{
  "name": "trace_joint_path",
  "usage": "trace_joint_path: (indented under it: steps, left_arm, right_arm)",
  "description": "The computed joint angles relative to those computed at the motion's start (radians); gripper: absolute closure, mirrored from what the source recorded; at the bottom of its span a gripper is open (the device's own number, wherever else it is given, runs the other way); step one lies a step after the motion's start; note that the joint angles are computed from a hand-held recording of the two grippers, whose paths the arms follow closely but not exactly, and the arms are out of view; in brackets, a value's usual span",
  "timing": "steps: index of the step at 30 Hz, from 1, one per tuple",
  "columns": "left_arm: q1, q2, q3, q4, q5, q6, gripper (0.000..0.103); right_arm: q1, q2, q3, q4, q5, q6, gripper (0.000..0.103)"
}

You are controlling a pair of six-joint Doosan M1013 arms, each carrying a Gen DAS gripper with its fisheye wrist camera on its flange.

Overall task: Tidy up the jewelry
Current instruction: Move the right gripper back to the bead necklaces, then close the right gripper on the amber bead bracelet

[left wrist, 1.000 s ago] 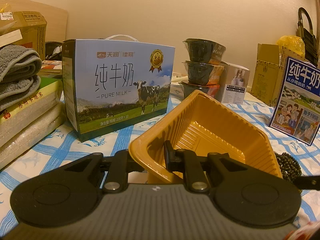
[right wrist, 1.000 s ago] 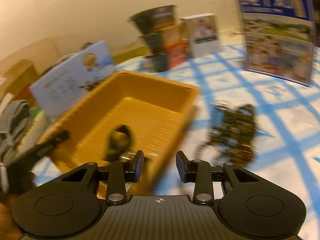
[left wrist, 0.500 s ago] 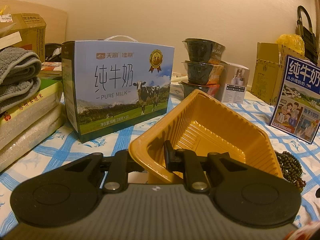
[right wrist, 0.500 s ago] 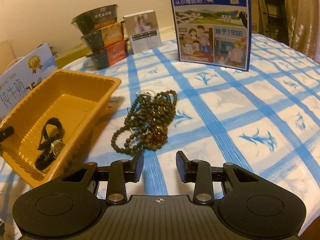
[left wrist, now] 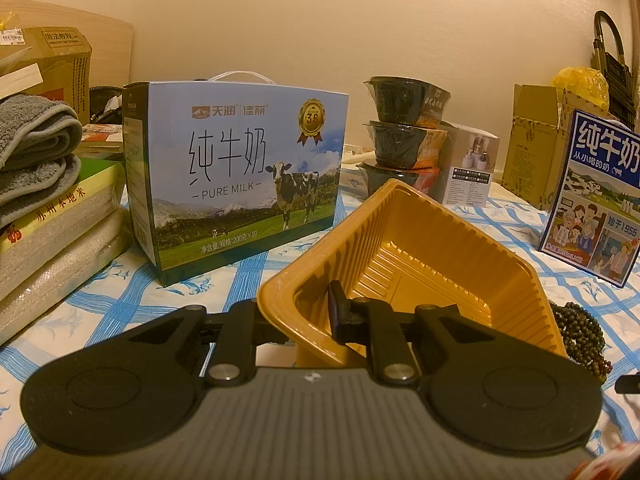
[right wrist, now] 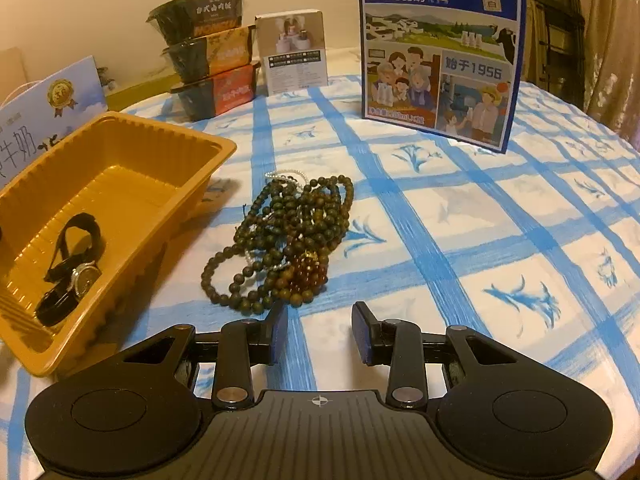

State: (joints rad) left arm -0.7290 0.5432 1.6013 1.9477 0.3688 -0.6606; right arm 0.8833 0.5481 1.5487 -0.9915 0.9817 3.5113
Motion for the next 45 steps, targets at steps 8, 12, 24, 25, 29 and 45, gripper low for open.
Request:
trace_joint_path:
  steps: [8, 12, 24, 25, 29, 45]
  left_arm:
    - [0.000, 0.000, 0.000, -0.002, 0.000, 0.001, 0.087]
    - [0.000, 0.000, 0.000, 0.000, 0.001, 0.000, 0.087]
    - [-0.001, 0.000, 0.000, 0.002, 0.001, -0.001, 0.087]
    - [0.000, 0.000, 0.000, 0.001, 0.001, 0.000, 0.087]
    - [-0.001, 0.000, 0.000, 0.000, 0.001, 0.000, 0.087]
    - [-0.001, 0.000, -0.001, 0.000, 0.002, 0.002, 0.087]
  right_arm:
    - [-0.028, 0.004, 0.003, -0.025, -0.025, 0.001, 0.067]
    - [-0.035, 0.011, -0.004, -0.023, -0.032, -0.018, 0.067]
    - [-0.047, 0.034, -0.033, -0.010, -0.039, -0.113, 0.086]
    - [-0.045, 0.037, -0.037, -0.011, -0.032, -0.127, 0.089]
    - [-0.040, 0.041, -0.041, -0.010, -0.021, -0.144, 0.092]
    - [-0.022, 0.025, -0.032, -0.007, -0.014, -0.119, 0.093]
